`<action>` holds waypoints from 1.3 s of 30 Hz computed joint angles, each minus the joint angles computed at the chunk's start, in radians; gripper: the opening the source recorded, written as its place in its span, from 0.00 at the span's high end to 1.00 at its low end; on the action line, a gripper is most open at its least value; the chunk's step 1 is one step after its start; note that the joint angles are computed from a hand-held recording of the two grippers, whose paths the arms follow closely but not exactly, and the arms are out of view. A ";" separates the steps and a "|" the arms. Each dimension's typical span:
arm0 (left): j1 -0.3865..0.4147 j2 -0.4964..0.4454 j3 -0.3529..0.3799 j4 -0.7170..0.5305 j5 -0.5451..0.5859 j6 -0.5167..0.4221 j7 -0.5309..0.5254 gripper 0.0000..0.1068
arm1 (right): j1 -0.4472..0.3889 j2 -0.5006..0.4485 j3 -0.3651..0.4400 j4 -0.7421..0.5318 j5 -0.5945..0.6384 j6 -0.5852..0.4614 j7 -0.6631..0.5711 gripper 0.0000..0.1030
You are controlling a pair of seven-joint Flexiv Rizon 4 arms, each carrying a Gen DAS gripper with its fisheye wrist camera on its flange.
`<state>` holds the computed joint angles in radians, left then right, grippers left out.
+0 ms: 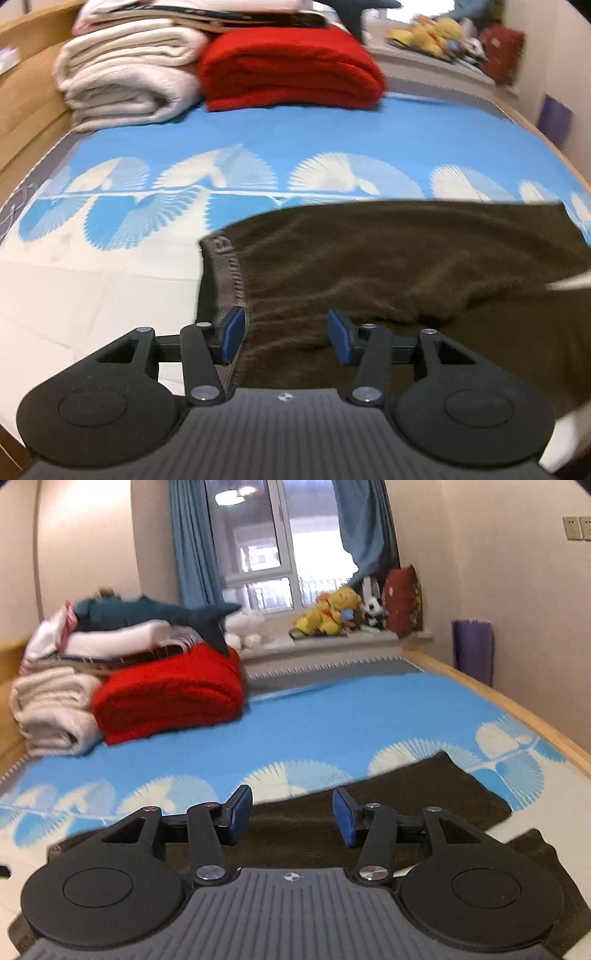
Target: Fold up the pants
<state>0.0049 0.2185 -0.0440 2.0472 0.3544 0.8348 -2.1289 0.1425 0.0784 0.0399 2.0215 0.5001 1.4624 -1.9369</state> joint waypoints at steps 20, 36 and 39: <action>0.021 -0.034 0.045 0.003 -0.124 -0.146 0.051 0.40 | -0.006 -0.013 0.002 0.019 -0.043 0.017 0.052 0.41; 0.005 -0.067 0.047 -0.018 -0.113 -0.133 0.048 0.38 | -0.028 -0.024 0.011 -0.003 -0.010 -0.001 0.033 0.41; 0.004 -0.071 0.045 -0.022 -0.110 -0.136 0.044 0.38 | -0.030 -0.026 0.015 0.003 -0.024 0.009 0.040 0.41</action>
